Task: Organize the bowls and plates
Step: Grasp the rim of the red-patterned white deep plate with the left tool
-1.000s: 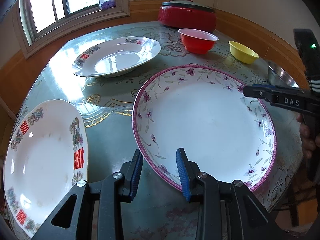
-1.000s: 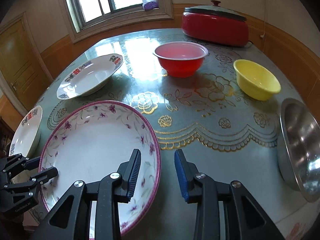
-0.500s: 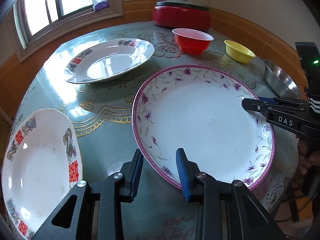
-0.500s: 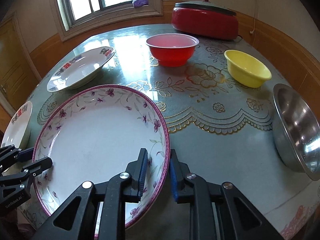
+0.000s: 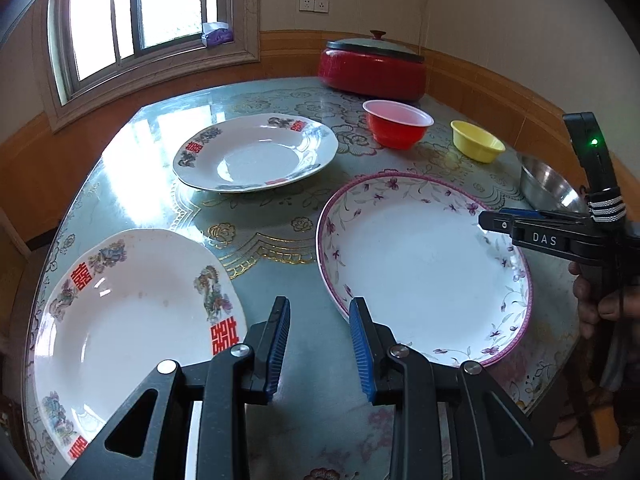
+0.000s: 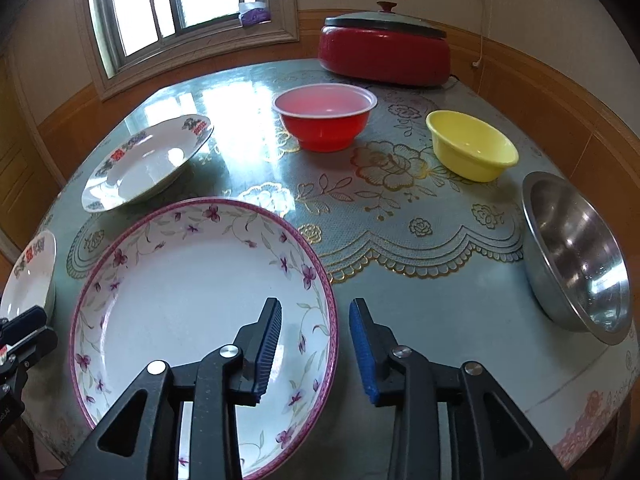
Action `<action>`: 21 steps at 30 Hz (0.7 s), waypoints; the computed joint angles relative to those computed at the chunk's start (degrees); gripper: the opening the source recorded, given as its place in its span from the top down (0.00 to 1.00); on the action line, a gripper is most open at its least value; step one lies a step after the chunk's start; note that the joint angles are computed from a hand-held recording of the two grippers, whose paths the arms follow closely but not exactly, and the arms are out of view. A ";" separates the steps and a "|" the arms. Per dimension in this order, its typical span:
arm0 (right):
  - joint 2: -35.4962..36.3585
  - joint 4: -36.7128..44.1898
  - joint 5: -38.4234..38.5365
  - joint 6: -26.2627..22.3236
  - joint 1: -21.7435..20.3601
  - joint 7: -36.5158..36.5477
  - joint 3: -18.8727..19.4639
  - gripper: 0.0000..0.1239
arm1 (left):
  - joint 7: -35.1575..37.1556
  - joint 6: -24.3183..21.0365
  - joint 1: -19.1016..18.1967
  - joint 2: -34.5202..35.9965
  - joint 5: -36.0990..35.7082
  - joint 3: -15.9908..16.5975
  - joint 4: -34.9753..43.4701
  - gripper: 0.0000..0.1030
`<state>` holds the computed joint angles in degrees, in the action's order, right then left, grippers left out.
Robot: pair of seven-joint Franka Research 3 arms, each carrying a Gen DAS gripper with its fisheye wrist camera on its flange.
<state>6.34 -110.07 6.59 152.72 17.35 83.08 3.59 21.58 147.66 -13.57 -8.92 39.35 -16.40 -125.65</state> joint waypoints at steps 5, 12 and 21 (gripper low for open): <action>-1.13 0.79 12.76 1.41 -0.35 -10.31 2.84 0.66 | -2.88 4.96 1.69 -6.96 -0.12 0.97 -5.87 0.69; 0.12 5.56 33.12 -12.13 1.62 -31.28 5.98 0.57 | -6.79 4.80 6.57 -18.54 -3.50 0.71 -15.20 0.68; 6.31 11.97 31.92 -19.85 7.09 -32.75 7.45 0.52 | -10.39 -2.71 11.00 -31.86 -5.90 1.36 -25.68 0.68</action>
<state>12.65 -98.10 38.51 132.87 24.44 50.33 11.04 11.19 144.95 -2.57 -40.78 33.45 -15.04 -151.33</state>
